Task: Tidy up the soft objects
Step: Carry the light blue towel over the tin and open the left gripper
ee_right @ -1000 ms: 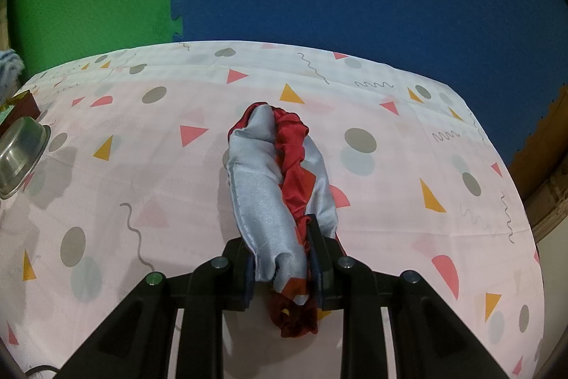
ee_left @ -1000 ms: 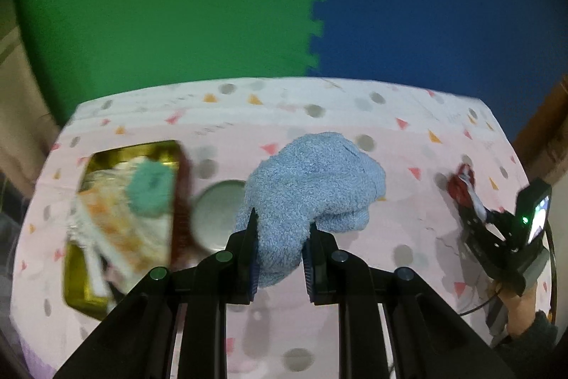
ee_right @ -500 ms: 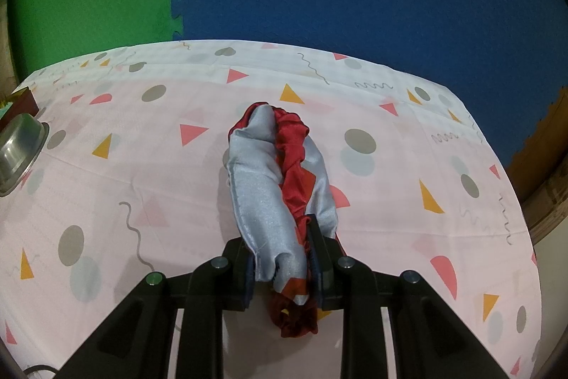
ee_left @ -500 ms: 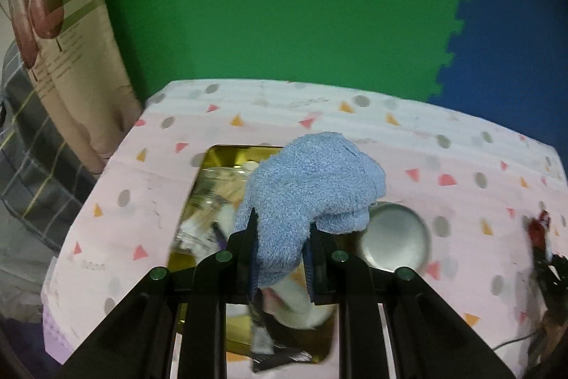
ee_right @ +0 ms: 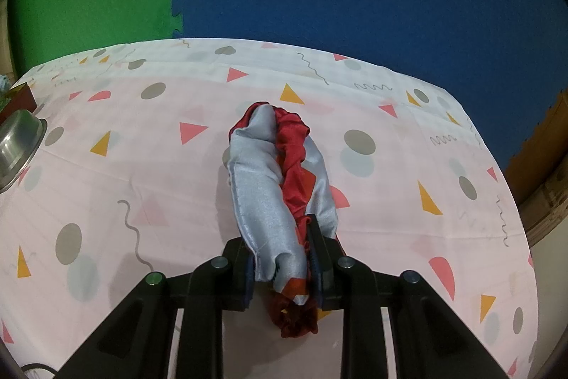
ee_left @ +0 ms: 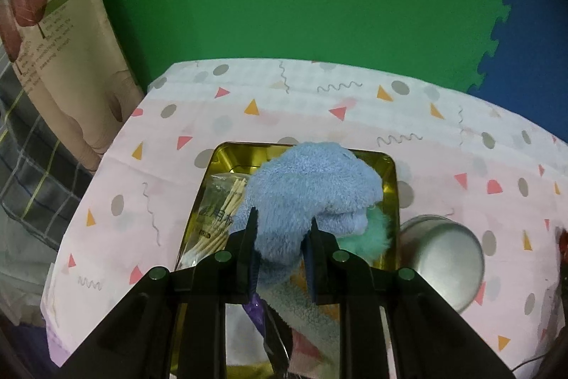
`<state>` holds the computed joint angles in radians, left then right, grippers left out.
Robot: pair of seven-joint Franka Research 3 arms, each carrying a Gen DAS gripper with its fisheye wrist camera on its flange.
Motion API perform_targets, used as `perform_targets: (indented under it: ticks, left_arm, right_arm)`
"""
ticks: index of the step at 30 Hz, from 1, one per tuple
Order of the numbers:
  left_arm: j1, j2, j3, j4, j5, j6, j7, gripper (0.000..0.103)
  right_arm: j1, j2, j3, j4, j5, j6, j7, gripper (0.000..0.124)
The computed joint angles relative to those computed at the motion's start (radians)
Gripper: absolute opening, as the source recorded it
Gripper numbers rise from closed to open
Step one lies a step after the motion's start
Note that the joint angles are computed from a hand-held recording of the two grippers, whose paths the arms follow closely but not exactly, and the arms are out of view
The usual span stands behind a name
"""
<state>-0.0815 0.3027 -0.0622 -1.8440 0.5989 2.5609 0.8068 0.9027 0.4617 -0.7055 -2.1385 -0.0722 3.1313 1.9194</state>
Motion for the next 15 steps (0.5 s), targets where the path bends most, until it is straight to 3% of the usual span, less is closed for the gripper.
perform_targets:
  ticks: [8, 15]
  left_arm:
    - [0.008, 0.022, 0.012, -0.004, 0.005, 0.01, -0.013, 0.02]
    - [0.013, 0.005, 0.014, -0.025, 0.013, 0.034, -0.024, 0.03]
  right_arm:
    - [0.004, 0.005, -0.005, 0.003, -0.001, -0.004, 0.002, 0.026]
    - [0.013, 0.009, -0.014, 0.005, -0.006, -0.006, 0.008, 0.025]
